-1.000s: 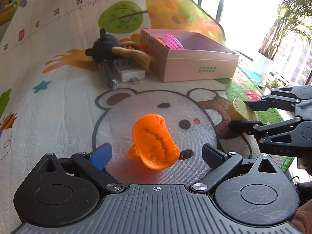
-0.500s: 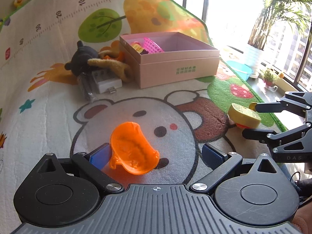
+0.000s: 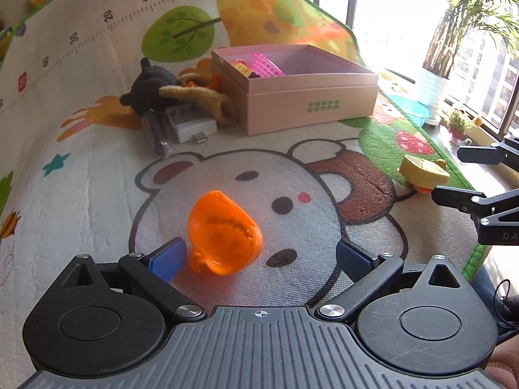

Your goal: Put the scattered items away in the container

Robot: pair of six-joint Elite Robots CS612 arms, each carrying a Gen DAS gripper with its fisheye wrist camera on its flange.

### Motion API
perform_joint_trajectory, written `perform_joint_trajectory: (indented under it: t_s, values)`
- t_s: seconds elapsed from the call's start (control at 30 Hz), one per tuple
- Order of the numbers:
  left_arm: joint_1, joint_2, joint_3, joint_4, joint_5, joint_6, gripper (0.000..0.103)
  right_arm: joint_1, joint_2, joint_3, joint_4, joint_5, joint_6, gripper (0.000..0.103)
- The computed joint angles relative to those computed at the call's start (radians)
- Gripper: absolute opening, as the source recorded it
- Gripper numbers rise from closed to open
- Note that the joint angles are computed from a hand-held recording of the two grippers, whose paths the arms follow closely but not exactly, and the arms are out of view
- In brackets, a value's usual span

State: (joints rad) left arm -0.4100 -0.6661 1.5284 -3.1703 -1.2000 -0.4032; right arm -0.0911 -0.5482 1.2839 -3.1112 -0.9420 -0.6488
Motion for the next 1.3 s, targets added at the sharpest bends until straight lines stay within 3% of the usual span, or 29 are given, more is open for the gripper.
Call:
perform_joint_trajectory:
  t_s: [0.23,0.27,0.3,0.5,0.6,0.93,1.03,1.13,1.3]
  values:
    - [-0.001,0.000,0.001,-0.003,-0.004,-0.009,0.101,0.014,0.026,-0.079,0.148,-0.020,0.125,0.070]
    - [0.000,-0.001,0.002,-0.002,-0.003,-0.012,0.101,0.015,0.029,-0.084,0.157,-0.016,0.127,0.064]
    - [0.000,-0.001,0.003,-0.002,-0.002,-0.014,0.101,0.017,0.031,-0.084,0.149,-0.013,0.117,0.059]
    - [0.002,-0.003,0.005,0.009,0.001,-0.029,0.101,0.016,0.016,-0.050,0.158,0.068,-0.032,0.059]
    - [0.003,-0.003,0.008,0.007,0.007,-0.036,0.101,0.014,0.006,-0.032,0.162,0.074,-0.085,0.059]
    - [0.009,0.011,-0.021,0.031,0.050,-0.060,0.100,0.010,0.003,-0.020,0.142,0.057,-0.087,0.059]
    - [0.010,0.015,-0.030,0.033,0.049,-0.046,0.087,0.010,0.003,-0.021,0.144,0.057,-0.088,0.059]
    - [0.011,0.018,-0.035,0.033,0.051,-0.037,0.084,0.009,0.003,-0.022,0.153,0.058,-0.090,0.059]
    - [0.011,0.016,-0.031,0.018,0.048,-0.017,0.060,0.008,-0.001,-0.013,0.140,0.057,-0.098,0.058]
